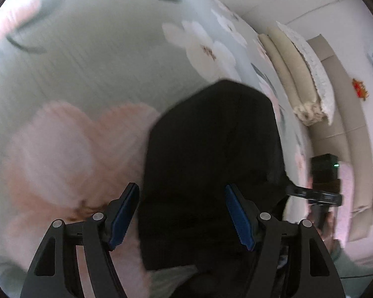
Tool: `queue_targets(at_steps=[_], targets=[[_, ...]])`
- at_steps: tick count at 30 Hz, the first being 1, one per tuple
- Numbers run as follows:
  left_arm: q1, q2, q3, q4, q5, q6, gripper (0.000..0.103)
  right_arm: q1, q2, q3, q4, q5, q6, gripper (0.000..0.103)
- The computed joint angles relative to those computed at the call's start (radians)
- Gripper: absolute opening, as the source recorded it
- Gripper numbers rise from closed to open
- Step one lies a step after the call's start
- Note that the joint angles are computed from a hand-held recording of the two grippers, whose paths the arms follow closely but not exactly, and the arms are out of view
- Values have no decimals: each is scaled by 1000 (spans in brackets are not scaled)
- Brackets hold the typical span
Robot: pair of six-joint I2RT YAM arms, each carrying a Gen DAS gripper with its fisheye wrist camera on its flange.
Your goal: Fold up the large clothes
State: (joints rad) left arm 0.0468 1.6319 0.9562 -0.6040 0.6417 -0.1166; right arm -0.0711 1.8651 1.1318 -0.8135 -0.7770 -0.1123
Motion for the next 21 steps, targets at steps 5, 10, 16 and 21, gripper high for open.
queue_targets(at_steps=[5,10,16,21], targets=[[-47,-15,-31,91,0,-66,71,33,14,-46,134,-68,95,68],[-114,-210,-110,105,-98,-63,17,114,-79,-82,172,-17,100,21],[-145,-664,-134,-156,-123,-86,16,182,-517,-169,31,103,86,19],[-371,-1006,20,-498,-315,-181,16,424,-949,-172,-172,356,154,19]])
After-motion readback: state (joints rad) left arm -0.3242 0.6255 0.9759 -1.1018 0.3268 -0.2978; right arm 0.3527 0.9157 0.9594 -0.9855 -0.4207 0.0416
